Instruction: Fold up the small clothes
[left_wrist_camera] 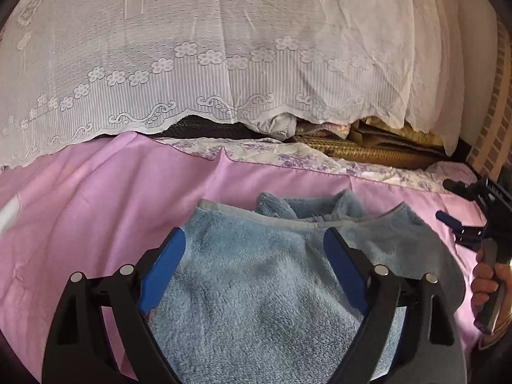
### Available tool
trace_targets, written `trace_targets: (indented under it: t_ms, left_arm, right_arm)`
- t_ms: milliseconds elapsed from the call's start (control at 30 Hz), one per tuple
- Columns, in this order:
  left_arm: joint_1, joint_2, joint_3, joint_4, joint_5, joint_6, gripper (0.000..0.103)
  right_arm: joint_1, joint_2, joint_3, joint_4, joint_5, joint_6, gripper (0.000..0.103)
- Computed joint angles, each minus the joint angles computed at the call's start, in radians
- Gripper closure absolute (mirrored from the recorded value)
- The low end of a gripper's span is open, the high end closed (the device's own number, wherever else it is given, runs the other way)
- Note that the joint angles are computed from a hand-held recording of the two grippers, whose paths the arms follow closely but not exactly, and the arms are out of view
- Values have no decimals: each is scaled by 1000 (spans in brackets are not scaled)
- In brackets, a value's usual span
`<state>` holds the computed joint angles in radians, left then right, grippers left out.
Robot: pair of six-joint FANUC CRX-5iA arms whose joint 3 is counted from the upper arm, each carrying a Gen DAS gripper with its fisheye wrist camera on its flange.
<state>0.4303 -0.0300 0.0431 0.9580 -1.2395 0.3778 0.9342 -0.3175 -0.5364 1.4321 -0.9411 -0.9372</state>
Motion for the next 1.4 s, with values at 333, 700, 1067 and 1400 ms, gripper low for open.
trace_targets:
  t_ms: [333,700,1067,1400]
  left_arm:
    - [-60,8,2,-200,85,31,5]
    - [-18,156,195,-276,-46,297,4]
    - [17,-50,-41,-138,68,84,5]
    - [4,-66,-59,-200,60,69,5]
  right_arm:
    - [18,177,207,-214,225,529,16]
    - [-46,4,-38,-30,131,-2,24]
    - [66,74,10,144,41,-9,17]
    - [176,143,81,-34,-55,206,17]
